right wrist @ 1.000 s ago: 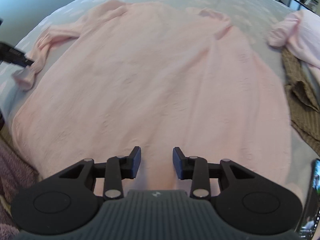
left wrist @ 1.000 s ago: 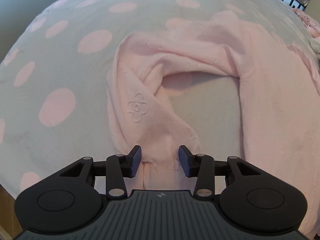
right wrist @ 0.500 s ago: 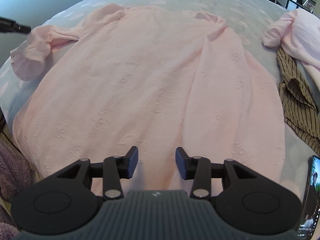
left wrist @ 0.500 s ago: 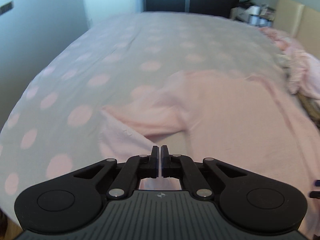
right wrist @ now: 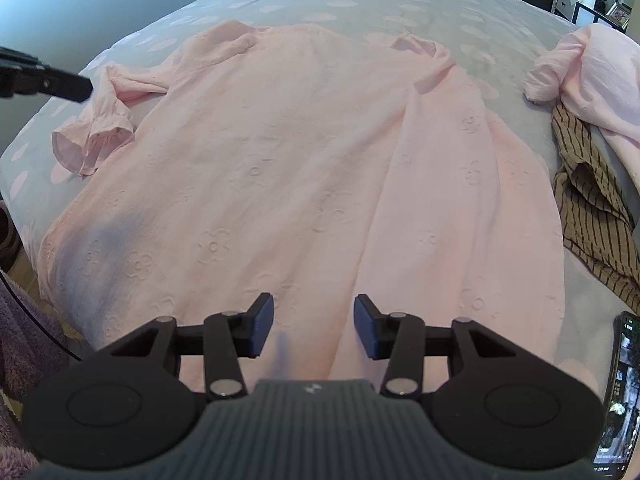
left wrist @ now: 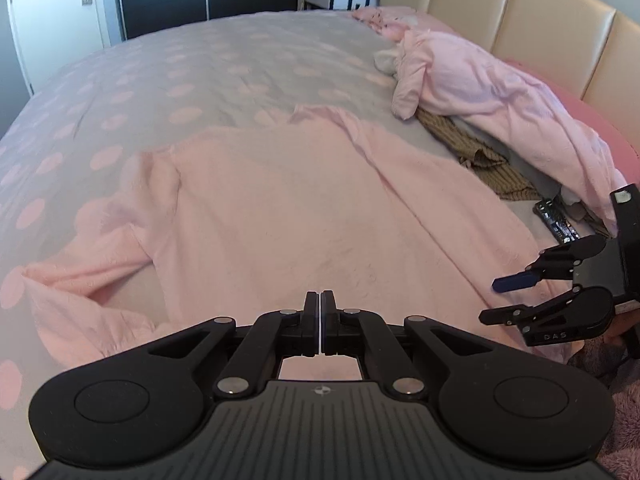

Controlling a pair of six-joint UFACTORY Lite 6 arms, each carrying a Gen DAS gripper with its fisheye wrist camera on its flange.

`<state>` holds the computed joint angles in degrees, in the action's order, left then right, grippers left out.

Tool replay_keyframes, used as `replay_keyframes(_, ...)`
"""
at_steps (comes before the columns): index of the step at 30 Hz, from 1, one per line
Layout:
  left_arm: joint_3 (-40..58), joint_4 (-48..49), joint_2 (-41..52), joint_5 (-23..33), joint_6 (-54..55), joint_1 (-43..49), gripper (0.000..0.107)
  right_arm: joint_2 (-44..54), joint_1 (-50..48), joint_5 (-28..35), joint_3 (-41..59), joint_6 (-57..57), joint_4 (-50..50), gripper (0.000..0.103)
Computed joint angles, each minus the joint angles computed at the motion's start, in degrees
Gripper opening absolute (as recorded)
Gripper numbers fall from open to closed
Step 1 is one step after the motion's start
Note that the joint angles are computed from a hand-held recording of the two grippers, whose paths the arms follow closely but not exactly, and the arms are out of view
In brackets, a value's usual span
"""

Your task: Fold clothes

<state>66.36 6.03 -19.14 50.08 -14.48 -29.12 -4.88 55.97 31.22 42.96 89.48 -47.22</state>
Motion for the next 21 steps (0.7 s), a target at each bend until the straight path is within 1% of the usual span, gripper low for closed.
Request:
replay_keyframes(3,-1.65,2.54,-0.26,1.06,-3.3,2.03,0.001,-0.06,-0.2,-0.29,-0.18,-0.17,0.07,0.051)
replay_keyframes(4,-2.48,2.65,-0.68,1.25,-3.81,3.69,0.009,-0.12,-0.32,-0.41,-0.27,-0.18,0.08,0.052)
replay_keyframes(5,-3.4,2.37,-1.23,1.34,-3.94,5.85,0.015,-0.19,-0.43,-0.63,-0.35,-0.15,0.03,0.054)
replay_keyframes(6,-4.43,2.8,-1.68,1.24,-4.69,7.74,0.028,-0.29,-0.47,-0.9,-0.5,-0.03,-0.15,0.054)
replay_keyframes(7,-5.64,3.66,-2.2,1.03,-5.73,9.52,0.033,-0.32,-0.49,-1.13,-0.57,0.02,-0.28,0.054)
replay_keyframes(8,-6.82,4.72,-2.63,0.9,-7.12,11.57,0.042,-0.19,-0.46,-1.34,-0.51,0.03,-0.38,0.055)
replay_keyframes(9,-7.88,5.84,-2.88,0.78,-8.65,13.76,0.045,0.01,-0.4,-1.52,-0.38,0.04,-0.46,0.055)
replay_keyframes(12,-10.65,6.65,-2.88,0.57,-12.42,22.2,0.047,0.72,-0.42,-2.31,0.09,-0.46,-0.42,0.055)
replay_keyframes(14,-12.24,4.41,-2.45,-0.4,-11.99,28.82,0.047,0.98,-0.44,-2.74,0.3,-0.74,-0.5,0.056)
replay_keyframes(17,-13.74,0.03,-0.17,-2.03,-9.06,36.21,0.047,1.22,-0.44,-3.18,0.49,-0.8,-0.77,0.056)
replay_keyframes(19,-14.48,-2.41,1.71,-2.73,-7.24,38.56,0.047,1.41,-0.5,-3.39,0.64,-0.75,-0.93,0.056)
replay_keyframes(21,-15.19,-3.13,3.3,-3.32,-6.5,38.86,0.047,1.77,-0.62,-3.63,0.79,-0.82,-0.92,0.057)
